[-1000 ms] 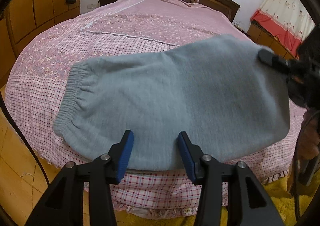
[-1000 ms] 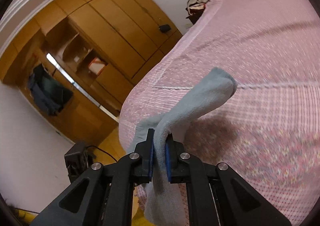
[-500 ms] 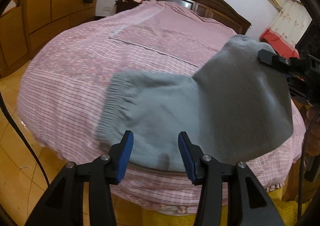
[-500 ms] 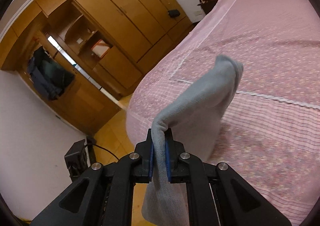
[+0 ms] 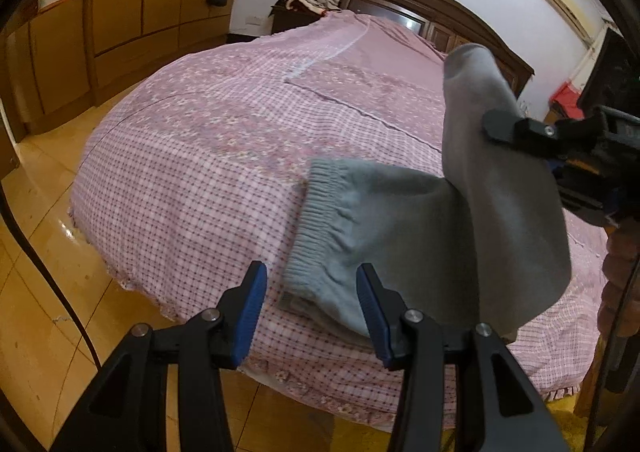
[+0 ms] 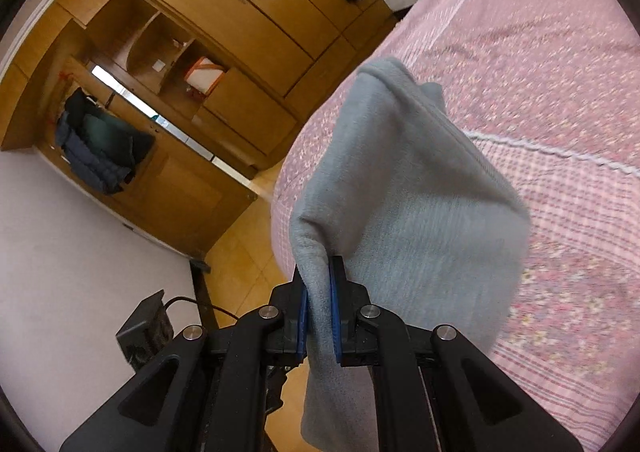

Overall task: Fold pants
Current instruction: 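Grasp the folded end with the right tool and lift it over the waistband, then lower the folded end onto the pants and open the right tool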

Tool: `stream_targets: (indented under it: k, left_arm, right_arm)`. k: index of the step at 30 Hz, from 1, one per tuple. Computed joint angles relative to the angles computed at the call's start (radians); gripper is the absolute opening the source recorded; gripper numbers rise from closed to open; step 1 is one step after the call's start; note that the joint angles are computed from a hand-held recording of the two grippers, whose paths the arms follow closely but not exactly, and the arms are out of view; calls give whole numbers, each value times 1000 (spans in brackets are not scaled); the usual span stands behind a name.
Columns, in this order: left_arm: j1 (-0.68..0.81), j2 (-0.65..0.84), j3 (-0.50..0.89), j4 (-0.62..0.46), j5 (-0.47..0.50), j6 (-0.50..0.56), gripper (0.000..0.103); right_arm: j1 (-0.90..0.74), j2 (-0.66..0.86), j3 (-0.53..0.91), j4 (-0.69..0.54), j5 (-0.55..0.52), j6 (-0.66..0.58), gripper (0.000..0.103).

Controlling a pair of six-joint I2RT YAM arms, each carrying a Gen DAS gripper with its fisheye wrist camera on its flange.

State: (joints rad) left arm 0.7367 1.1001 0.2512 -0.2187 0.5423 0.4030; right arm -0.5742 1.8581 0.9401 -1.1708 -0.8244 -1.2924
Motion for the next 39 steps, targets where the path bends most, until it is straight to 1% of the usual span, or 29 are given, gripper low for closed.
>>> stream_targets:
  k: [6,9,12,14,16,18,21,24,30,34,36,39]
  left_arm:
    - [60,65,2,23,19,25,49]
    - [77,93,3,36,24,29,49]
    - [89,110,3,42,27,35,49]
    - [93,116,4,45,29,36,49]
    - [97,114,4,43,32,38,49]
    - [108,99,-1,42,39,32,49]
    - [129,73,3,9,63,32,49]
    - [137,38,7,-28,71,39,49]
    - [182,-3,27,-125,116,74,49]
    - [202,-52,33,-181,146,88,49]
    - [193,-86,36,-215,159,97,49]
    - [150,-96,37,-232,165,82,49]
  right_arm:
    - [93,7,-77,172,18,126,12]
    - [127,17,-98,229,25,190,19]
    - [136,24,-102,250,28,225,20]
    - [126,18,-99,235,29,202,20]
    - [112,0,-97,206,26,163,23]
    - [87,-20,-89,169,19,117,28]
    - [45,-50,-86,141,2,55,30]
    - [2,-71,-85,131,21,4,30]
    - [-106,-59,-81,146,97,-88,30]
    - [-192,-55,-78,152,125,-166,30]
    - [-237,-49,-76,157,136,-208,30]
    - [-286,-40,-81,174,156,-246,30]
